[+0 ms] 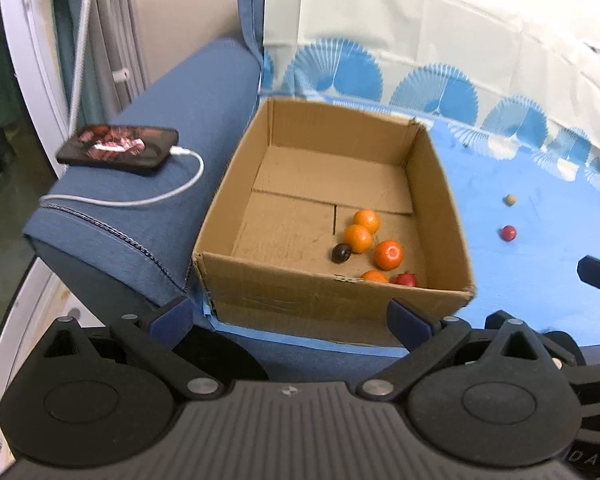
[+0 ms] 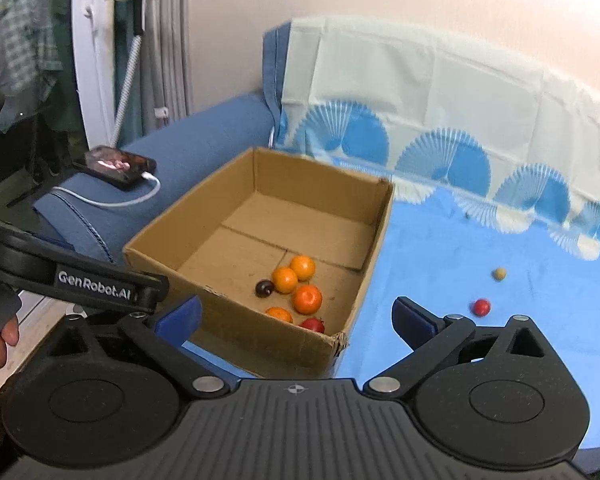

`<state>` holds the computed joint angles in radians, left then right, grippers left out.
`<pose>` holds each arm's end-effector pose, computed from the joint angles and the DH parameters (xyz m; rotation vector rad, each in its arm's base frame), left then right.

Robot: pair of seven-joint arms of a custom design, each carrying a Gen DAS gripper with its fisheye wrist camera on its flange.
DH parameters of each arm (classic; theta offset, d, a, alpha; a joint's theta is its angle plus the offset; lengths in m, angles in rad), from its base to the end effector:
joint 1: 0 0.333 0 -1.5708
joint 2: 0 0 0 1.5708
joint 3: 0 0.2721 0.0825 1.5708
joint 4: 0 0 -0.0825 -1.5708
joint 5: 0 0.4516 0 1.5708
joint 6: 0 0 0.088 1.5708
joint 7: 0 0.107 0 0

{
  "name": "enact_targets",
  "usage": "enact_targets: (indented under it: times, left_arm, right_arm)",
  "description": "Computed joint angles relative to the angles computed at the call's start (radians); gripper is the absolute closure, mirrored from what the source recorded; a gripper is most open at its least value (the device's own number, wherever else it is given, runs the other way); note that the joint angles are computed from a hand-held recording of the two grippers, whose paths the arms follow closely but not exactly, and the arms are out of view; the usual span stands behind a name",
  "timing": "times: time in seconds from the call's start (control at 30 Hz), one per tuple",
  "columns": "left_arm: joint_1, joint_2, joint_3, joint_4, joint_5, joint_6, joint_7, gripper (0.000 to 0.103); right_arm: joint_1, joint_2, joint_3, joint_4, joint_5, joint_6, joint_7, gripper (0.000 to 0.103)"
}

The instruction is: Organize fruits

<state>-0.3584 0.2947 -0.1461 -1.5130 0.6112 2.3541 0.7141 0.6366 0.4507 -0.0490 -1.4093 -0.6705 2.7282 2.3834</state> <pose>0.6635 -0.3439 0.5021 -1.8282 1.7298 -0.6305 0.6366 0.4606 0.4823 -1.8120 1.3525 -0.7371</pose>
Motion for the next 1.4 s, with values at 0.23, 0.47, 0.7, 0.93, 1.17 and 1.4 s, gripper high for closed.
enact_targets:
  times: [0.23, 0.47, 0.7, 0.93, 1.17, 1.4]
  left_arm:
    - [-0.010, -0.100, -0.011, -0.100, 0.096, 0.032, -0.107, 0.000]
    - [0.000, -0.155, -0.041, -0.156, 0.156, 0.041, -0.159, 0.000]
    - [0.011, -0.175, -0.057, -0.175, 0.179, 0.043, -0.176, 0.000]
    - [0.016, -0.169, -0.060, -0.169, 0.174, 0.039, -0.168, 0.000]
    - [0.015, -0.158, -0.059, -0.158, 0.159, 0.030, -0.152, 0.000]
    - [0.009, -0.128, -0.054, -0.123, 0.139, 0.013, -0.121, 0.000]
  right_arm:
    - [0.036, -0.130, -0.036, -0.142, -0.215, 0.061, 0.211, 0.001]
    - [0.001, -0.205, 0.009, -0.215, -0.390, 0.077, 0.358, 0.001]
    - [-0.040, -0.227, 0.057, -0.235, -0.460, 0.073, 0.419, 0.001]
    - [-0.057, -0.224, 0.075, -0.234, -0.457, 0.074, 0.417, 0.001]
    - [-0.060, -0.209, 0.074, -0.220, -0.416, 0.076, 0.386, 0.001]
    - [-0.057, -0.186, 0.065, -0.203, -0.361, 0.082, 0.349, 0.001]
